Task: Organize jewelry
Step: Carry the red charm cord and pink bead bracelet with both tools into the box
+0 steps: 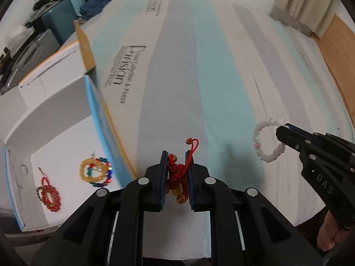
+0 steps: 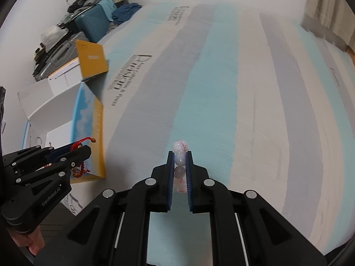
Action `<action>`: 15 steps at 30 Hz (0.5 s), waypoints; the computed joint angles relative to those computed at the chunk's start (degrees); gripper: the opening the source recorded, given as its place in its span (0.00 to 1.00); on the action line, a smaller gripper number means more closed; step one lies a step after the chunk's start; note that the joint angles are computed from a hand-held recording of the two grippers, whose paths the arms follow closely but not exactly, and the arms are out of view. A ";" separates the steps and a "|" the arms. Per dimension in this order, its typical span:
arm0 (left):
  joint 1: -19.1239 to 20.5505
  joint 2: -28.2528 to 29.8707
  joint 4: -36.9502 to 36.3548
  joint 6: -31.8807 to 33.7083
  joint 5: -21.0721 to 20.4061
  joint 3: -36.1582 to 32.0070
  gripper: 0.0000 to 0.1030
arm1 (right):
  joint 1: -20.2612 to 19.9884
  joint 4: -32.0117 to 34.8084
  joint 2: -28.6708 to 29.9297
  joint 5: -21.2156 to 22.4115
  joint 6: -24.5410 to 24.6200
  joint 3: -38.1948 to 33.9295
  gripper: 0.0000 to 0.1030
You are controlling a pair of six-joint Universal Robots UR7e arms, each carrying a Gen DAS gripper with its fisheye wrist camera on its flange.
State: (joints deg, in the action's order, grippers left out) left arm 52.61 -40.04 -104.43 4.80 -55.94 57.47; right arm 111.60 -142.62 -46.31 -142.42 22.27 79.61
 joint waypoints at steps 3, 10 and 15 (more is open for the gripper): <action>0.33 -0.59 0.28 0.29 0.45 -0.88 0.14 | 0.98 1.13 2.15 -0.07 -0.70 -3.36 0.09; 2.03 -2.07 2.56 -0.10 2.98 -4.72 0.14 | 3.44 2.70 8.99 1.40 -4.03 -13.31 0.09; 3.58 -2.55 4.50 -0.44 4.89 -8.26 0.14 | 4.92 6.16 14.65 3.02 -6.04 -22.12 0.09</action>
State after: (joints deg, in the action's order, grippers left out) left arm 56.19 -42.59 -99.92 4.37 -51.06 49.21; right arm 116.52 -136.46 -31.66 -139.40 16.23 57.49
